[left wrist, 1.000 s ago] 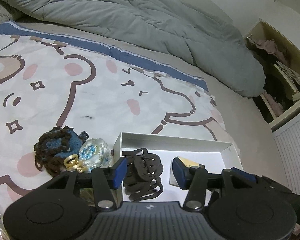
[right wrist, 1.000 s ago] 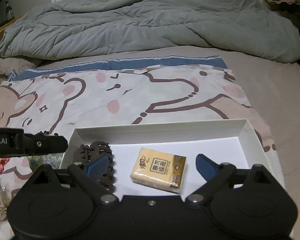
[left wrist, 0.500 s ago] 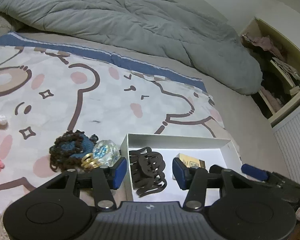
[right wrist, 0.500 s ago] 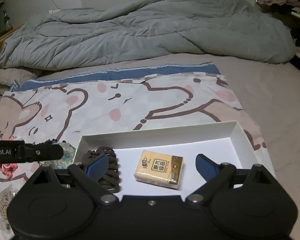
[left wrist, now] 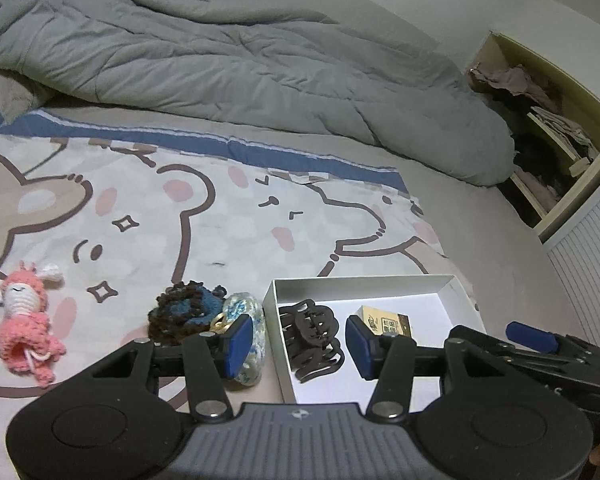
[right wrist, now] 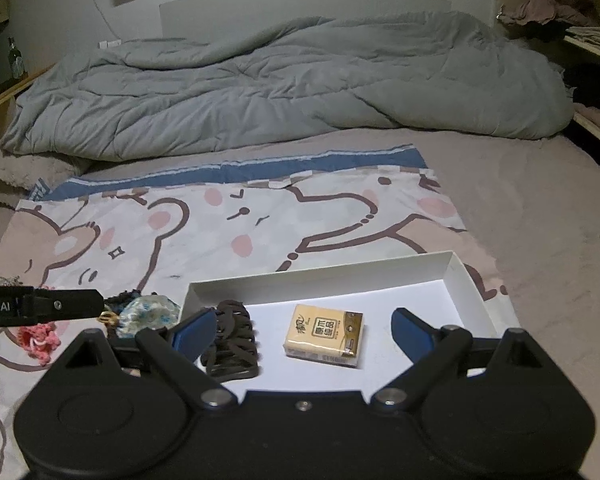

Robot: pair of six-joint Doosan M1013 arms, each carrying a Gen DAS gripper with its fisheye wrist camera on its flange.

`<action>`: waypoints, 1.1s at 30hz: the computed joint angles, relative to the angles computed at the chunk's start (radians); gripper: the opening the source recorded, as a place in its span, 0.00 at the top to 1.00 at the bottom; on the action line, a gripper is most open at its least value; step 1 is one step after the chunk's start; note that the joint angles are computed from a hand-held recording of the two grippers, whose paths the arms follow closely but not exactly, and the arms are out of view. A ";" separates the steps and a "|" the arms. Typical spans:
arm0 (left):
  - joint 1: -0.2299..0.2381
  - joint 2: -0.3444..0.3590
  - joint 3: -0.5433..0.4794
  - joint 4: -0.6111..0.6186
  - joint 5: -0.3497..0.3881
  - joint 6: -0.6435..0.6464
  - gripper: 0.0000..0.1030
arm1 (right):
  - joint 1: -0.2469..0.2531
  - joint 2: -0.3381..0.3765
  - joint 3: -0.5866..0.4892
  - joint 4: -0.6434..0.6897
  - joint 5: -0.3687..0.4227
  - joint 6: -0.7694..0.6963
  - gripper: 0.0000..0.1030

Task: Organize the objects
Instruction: 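Withdraw both tools from the box toward the remaining items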

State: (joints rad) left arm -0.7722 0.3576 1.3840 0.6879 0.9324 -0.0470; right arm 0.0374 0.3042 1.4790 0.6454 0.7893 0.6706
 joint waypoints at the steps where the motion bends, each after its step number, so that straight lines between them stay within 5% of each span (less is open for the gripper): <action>1: -0.003 -0.002 0.000 0.001 0.008 0.007 0.49 | -0.002 -0.009 0.007 0.005 -0.001 -0.004 0.08; 8: -0.025 -0.020 0.009 -0.010 0.047 0.045 0.43 | -0.017 -0.055 0.050 0.021 -0.016 -0.005 0.06; 23: -0.074 -0.052 0.049 0.062 0.127 0.061 0.01 | -0.041 -0.124 0.145 0.076 -0.080 -0.064 0.00; 33: -0.092 -0.057 0.074 0.116 0.166 0.083 0.00 | -0.041 -0.140 0.174 0.061 -0.106 -0.067 0.00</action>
